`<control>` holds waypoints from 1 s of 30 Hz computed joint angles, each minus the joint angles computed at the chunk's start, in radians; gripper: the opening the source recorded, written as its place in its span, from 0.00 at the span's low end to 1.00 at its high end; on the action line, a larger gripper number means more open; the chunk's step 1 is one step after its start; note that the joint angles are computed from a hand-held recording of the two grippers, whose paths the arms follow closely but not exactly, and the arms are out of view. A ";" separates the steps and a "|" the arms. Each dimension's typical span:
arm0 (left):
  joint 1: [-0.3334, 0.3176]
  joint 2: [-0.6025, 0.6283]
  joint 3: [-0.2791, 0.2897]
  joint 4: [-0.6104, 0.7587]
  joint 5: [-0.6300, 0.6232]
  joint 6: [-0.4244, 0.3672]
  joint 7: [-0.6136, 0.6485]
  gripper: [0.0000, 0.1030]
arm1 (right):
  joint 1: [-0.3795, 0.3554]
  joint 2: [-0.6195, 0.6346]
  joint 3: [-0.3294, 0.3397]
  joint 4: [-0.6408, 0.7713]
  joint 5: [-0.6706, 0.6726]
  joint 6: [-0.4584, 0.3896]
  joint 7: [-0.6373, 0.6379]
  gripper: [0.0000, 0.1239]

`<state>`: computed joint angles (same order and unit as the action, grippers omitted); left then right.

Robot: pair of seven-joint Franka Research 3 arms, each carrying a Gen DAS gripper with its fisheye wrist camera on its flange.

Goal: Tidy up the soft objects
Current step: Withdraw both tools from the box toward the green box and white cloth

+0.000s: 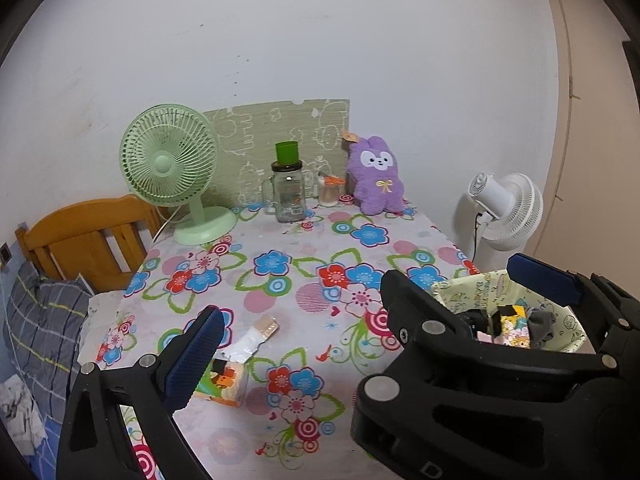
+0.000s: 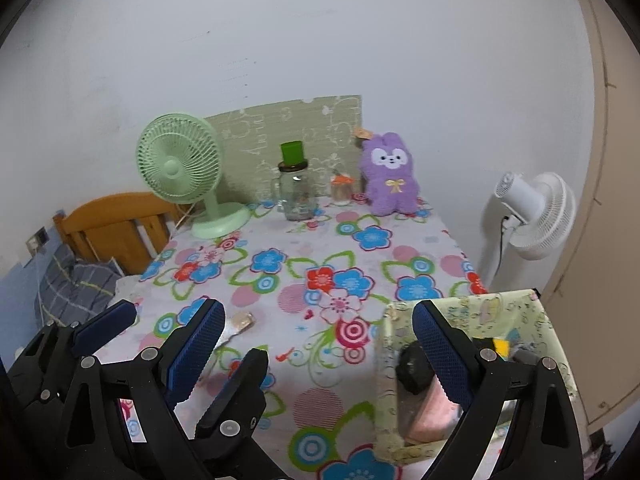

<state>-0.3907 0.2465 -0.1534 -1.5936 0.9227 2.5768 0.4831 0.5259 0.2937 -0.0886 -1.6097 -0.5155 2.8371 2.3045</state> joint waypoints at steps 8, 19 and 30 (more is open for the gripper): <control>0.028 -0.018 0.006 -0.036 -0.014 0.002 0.003 0.98 | 0.007 0.064 0.023 0.077 0.070 -0.024 -0.069 0.78; 0.069 -0.020 0.013 -0.067 -0.030 0.012 0.009 0.98 | 0.045 0.165 0.013 0.194 0.170 -0.067 -0.150 0.73; 0.096 0.002 0.024 -0.081 -0.085 -0.001 0.041 0.98 | 0.064 0.279 0.015 0.327 0.247 -0.140 -0.210 0.69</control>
